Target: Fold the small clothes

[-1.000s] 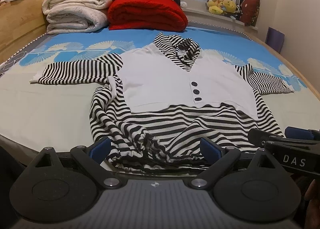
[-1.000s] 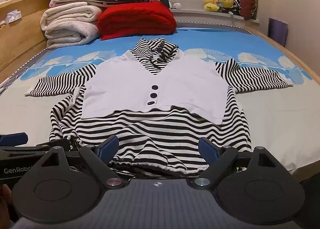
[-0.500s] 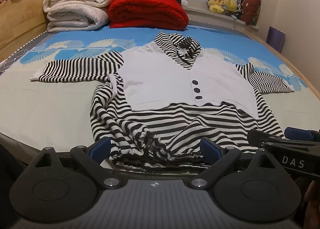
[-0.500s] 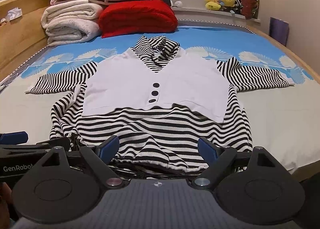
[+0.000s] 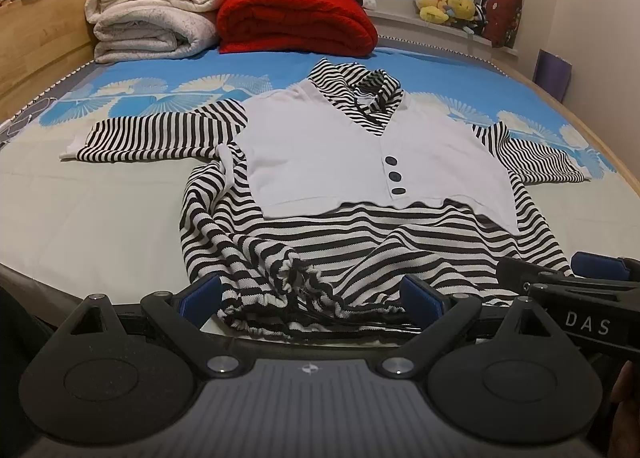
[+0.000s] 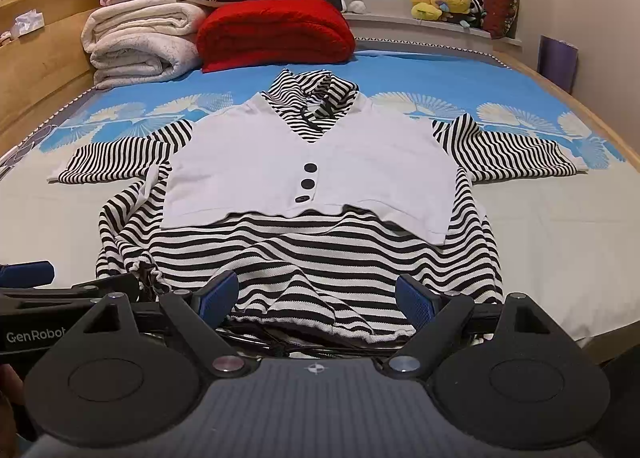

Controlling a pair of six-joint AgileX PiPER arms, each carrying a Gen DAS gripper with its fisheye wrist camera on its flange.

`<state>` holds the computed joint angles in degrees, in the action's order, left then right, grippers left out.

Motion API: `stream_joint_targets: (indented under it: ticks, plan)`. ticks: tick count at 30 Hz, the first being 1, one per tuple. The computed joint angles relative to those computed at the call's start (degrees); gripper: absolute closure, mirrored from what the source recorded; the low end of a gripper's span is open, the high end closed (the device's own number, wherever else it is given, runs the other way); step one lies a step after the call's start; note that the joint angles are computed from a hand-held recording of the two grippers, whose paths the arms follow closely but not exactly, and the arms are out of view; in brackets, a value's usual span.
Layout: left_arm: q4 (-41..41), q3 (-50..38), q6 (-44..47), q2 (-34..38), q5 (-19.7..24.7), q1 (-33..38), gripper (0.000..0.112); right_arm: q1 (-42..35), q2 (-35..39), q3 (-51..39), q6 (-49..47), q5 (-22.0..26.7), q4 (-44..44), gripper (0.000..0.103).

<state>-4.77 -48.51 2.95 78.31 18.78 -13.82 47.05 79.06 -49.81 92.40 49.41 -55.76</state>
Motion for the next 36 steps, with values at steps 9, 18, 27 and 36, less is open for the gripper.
stream_joint_targets:
  ticks: [9, 18, 27, 36]
  plan:
    - [0.3, -0.3, -0.5, 0.3, 0.3, -0.1, 0.015, 0.0, 0.0, 0.0, -0.1, 0.1, 0.1, 0.017]
    - [0.5, -0.3, -0.8, 0.4, 0.4, -0.1, 0.015, -0.1, 0.0, -0.1, -0.3, 0.1, 0.2, 0.017]
    - [0.3, -0.3, -0.6, 0.4, 0.4, -0.1, 0.015, -0.2, -0.1, 0.0, -0.4, 0.0, 0.3, 0.017]
    - [1.7, 0.3, -1.7, -0.4, -0.8, -0.6, 0.015, 0.3, -0.4, 0.6, 1.3, 0.5, -1.6, 0.017]
